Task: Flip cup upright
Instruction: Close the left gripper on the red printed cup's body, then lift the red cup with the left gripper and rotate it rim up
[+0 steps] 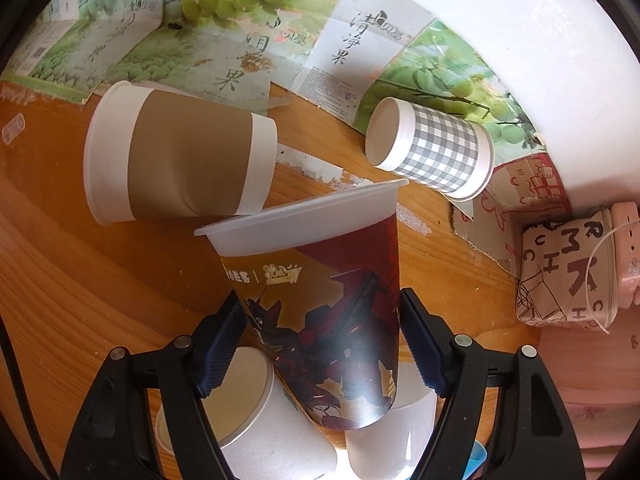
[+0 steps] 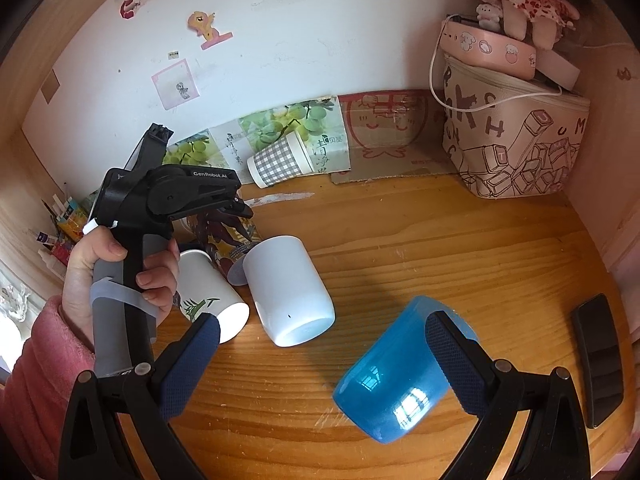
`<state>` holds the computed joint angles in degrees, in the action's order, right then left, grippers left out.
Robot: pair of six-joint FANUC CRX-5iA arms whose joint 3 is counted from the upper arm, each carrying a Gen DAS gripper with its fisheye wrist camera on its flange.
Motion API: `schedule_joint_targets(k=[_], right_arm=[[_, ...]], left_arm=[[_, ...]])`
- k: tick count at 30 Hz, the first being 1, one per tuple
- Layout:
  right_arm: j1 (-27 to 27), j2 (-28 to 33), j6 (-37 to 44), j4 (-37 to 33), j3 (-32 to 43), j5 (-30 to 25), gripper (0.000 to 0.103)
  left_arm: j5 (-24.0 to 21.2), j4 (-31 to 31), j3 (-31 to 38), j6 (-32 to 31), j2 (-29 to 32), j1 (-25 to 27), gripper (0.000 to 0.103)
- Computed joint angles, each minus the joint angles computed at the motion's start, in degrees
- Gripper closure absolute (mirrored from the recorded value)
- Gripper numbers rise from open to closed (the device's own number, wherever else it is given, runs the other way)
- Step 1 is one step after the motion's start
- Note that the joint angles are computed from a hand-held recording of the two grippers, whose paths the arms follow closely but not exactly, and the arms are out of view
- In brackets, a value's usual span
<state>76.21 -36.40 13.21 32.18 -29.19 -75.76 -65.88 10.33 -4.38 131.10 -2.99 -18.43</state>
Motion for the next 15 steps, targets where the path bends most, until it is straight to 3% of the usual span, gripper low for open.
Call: schedule_joint_targets(k=[15], right_arm=[[6.4,-3.2,-4.9,0.7,-1.6,-1.8,0.000]], left_arm=[[4.4,-2.3,-2.4,-0.9,-8.0,-0.7,0.025]])
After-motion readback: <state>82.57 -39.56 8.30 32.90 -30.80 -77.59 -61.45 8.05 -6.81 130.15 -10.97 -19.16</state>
